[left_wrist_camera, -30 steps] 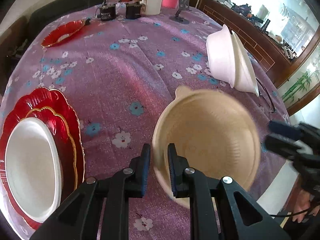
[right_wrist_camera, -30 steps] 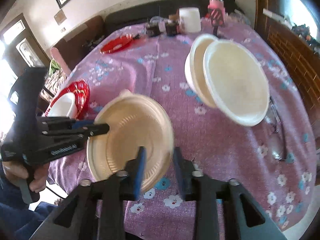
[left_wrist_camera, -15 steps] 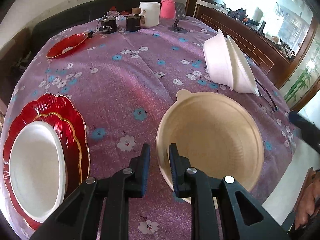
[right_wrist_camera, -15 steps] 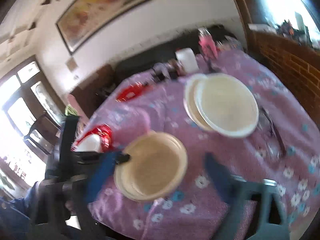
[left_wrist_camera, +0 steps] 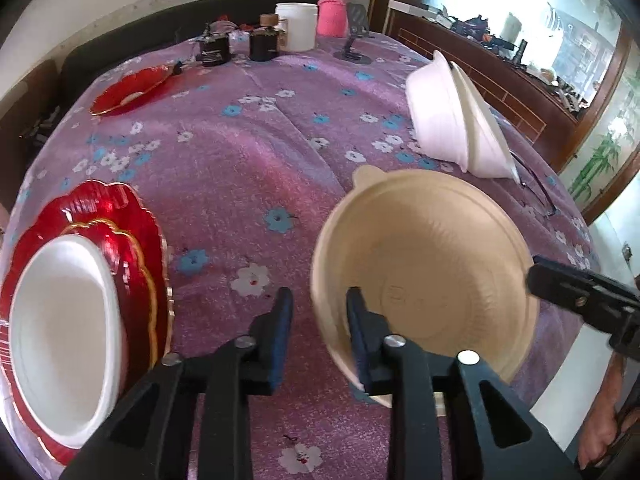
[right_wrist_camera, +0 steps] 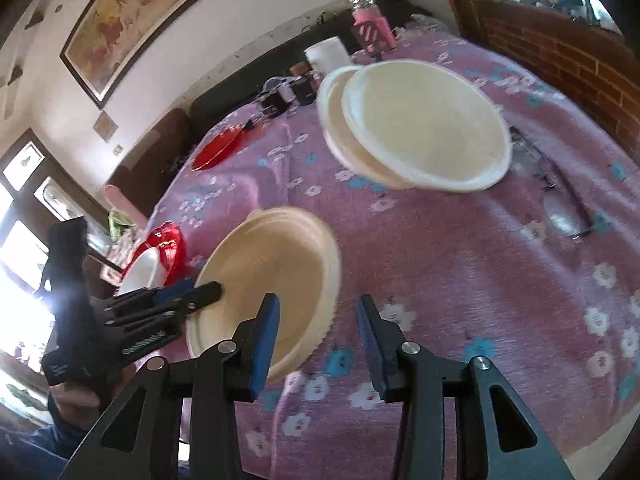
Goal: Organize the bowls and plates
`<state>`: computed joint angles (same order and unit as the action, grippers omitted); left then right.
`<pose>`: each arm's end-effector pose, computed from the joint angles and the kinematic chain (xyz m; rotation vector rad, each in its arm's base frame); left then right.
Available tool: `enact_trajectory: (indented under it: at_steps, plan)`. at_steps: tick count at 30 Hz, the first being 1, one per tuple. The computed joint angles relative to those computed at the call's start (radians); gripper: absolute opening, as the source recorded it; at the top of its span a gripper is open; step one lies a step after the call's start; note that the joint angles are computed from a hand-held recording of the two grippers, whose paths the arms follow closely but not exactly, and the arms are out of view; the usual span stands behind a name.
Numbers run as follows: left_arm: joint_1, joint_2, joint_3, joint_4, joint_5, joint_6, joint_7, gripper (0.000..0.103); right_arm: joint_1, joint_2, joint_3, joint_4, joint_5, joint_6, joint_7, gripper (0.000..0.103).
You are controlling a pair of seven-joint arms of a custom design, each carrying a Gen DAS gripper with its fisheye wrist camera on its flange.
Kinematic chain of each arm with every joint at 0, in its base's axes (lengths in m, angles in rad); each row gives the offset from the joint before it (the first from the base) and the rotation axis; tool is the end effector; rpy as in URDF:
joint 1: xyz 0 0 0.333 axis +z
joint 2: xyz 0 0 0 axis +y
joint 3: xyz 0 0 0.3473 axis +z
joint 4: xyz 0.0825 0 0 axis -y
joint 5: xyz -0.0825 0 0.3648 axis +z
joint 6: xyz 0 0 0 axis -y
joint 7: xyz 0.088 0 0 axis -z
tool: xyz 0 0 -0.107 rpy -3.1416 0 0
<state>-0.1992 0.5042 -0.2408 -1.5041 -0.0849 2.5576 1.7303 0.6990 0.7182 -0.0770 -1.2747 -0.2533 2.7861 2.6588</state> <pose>0.6807 -0.2767 0.4799 -1.4694 2.4207 -0.8011 0.6263 0.4890 0.4528 -1.4551 1.8251 -0.2009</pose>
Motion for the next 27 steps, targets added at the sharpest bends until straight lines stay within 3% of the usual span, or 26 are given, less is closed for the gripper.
enact_trajectory:
  at_steps: [3, 4, 12, 17, 23, 27]
  plan:
    - [0.003, -0.005, -0.007, -0.017, -0.006, 0.027, 0.016, 0.015, 0.000, 0.018, 0.005, 0.020, 0.013, -0.009, 0.009, 0.019]
    - [0.000, -0.012, -0.005, -0.031, -0.001, 0.045, 0.018, 0.015, 0.002, 0.017, 0.000, 0.013, 0.018, 0.000, 0.027, 0.018]
    - [0.013, -0.044, -0.016, -0.090, -0.022, 0.130, 0.043, 0.015, 0.029, -0.002, -0.040, -0.015, -0.013, 0.039, 0.083, 0.017]
    - [0.022, -0.065, -0.016, -0.118, -0.027, 0.169, 0.045, 0.015, 0.024, 0.013, -0.027, 0.024, -0.021, 0.019, 0.069, 0.017]
    - [0.044, -0.087, -0.022, -0.139, -0.054, 0.199, 0.054, 0.015, 0.022, 0.046, -0.018, 0.104, -0.019, -0.015, 0.044, 0.017]
    - [0.063, -0.110, -0.024, -0.159, -0.072, 0.237, 0.057, 0.015, 0.012, 0.100, 0.005, 0.231, -0.006, -0.069, -0.011, 0.017]
